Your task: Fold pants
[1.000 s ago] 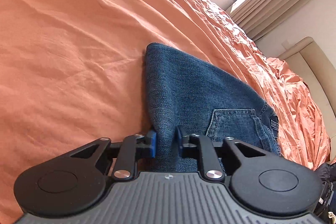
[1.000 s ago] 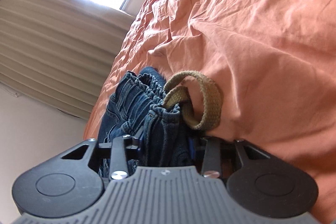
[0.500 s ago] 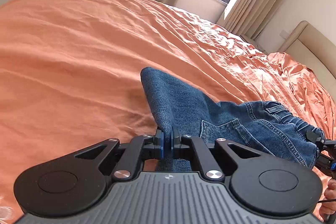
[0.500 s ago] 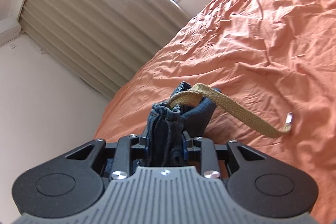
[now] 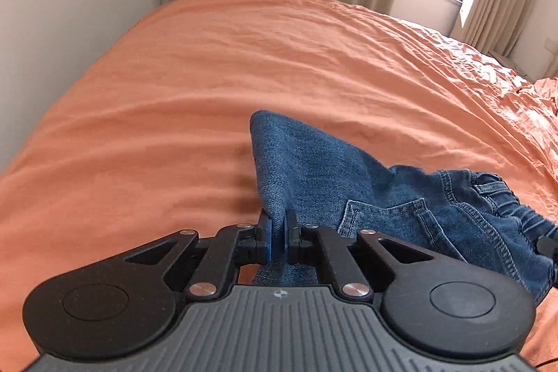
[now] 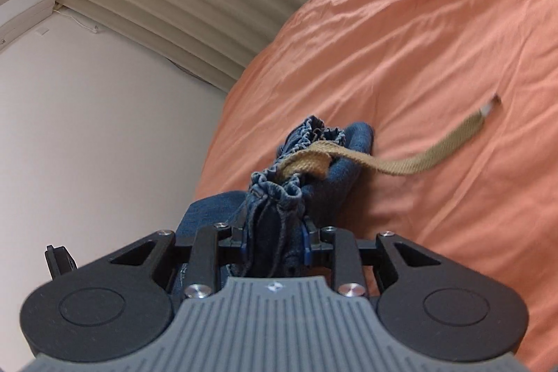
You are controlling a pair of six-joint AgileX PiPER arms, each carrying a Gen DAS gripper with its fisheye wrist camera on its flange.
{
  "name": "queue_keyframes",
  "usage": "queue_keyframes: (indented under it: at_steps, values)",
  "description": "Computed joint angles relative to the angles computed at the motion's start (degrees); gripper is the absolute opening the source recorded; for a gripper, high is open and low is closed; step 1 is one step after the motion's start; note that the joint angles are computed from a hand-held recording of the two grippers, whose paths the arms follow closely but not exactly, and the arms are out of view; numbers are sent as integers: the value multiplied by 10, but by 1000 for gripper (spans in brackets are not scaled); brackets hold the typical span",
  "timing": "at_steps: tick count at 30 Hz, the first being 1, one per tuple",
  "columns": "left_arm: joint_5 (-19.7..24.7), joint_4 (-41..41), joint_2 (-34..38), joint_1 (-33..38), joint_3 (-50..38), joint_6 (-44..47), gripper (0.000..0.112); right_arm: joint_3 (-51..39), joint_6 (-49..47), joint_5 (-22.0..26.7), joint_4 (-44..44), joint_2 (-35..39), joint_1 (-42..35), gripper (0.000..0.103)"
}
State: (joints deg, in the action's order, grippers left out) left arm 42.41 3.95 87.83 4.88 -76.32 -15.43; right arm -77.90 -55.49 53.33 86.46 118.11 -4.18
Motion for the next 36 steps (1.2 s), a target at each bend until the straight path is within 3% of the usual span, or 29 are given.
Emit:
queue_keyframes:
  at_steps: [4, 9, 11, 14, 22, 24, 26, 29, 32, 36]
  values:
    - [-94, 5, 2, 12, 82, -2, 6, 36, 13, -35, -11, 10, -2, 23]
    - [-138, -42, 39, 33, 98, 43, 8, 22, 32, -77, -38, 35, 11, 25]
    - [-139, -78, 40, 46, 102, 73, 16, 17, 50, -91, -51, 35, 20, 27]
    - [-111, -106, 26, 67, 97, 103, 25, -8, 96, -102, -97, 33, 30, 28]
    - [-23, -82, -58, 76, 147, 104, 26, -83, 229, -113, -194, 51, 57, 37]
    - [0, -66, -86, 69, 163, 90, 26, -105, 273, -103, -243, 48, 58, 41]
    - [40, -46, -104, 58, 160, 72, 27, -131, 334, -97, -316, 35, 62, 54]
    - [94, 17, -144, 28, 158, 36, 25, -157, 382, -59, -402, 11, 58, 60]
    - [128, 53, -206, 12, 145, 28, 25, -148, 345, -36, -417, -35, 50, 60]
    - [216, 76, -260, 3, 33, 36, 25, -112, 262, -30, -421, -138, 39, 61]
